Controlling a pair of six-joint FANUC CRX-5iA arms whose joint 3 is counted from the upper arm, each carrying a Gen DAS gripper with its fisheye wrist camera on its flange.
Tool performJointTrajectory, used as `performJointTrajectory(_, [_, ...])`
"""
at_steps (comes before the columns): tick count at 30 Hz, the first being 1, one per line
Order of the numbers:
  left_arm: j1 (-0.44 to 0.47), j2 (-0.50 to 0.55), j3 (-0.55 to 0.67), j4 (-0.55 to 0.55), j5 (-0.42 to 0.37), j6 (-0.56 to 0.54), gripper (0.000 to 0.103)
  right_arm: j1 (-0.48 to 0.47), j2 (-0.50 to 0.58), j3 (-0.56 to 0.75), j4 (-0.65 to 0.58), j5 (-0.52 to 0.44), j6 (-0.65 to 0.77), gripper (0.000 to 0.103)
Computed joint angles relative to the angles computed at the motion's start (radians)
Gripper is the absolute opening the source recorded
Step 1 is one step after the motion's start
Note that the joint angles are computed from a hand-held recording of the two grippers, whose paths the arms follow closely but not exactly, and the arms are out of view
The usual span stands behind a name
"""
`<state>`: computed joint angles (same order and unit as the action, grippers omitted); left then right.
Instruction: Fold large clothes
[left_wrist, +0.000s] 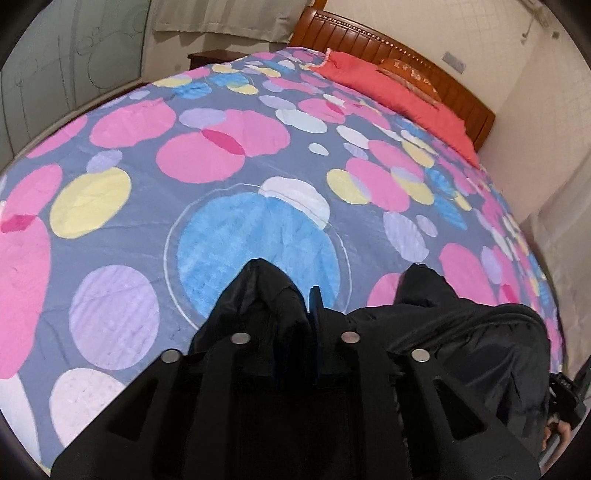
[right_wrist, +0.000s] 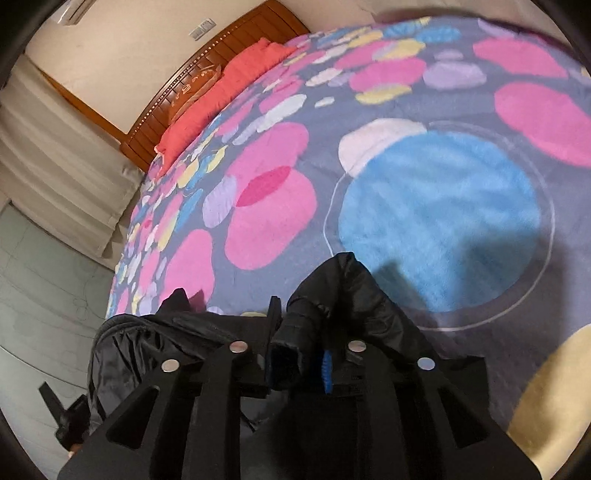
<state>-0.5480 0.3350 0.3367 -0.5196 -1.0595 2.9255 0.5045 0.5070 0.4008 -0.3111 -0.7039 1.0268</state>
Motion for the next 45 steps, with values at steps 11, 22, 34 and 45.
performJointTrajectory(11, [-0.085,-0.159,-0.063,-0.182,-0.013,0.152,0.071,0.024,-0.162,-0.150,0.079,0.103,-0.030,0.073])
performJointTrajectory(22, [-0.170,0.071,0.182,-0.104,-0.066,-0.099,0.065,0.294,-0.045,-0.030,0.466,-0.005,-0.031,0.056])
performJointTrajectory(34, [-0.163,0.291,0.371,-0.125,-0.220,-0.187,0.070,0.347,0.103,0.016,0.640,-0.045,-0.059,0.058])
performJointTrajectory(45, [-0.177,0.155,0.275,-0.189,-0.254,-0.171,0.071,0.282,-0.026,-0.116,0.767,-0.011,-0.195,0.059])
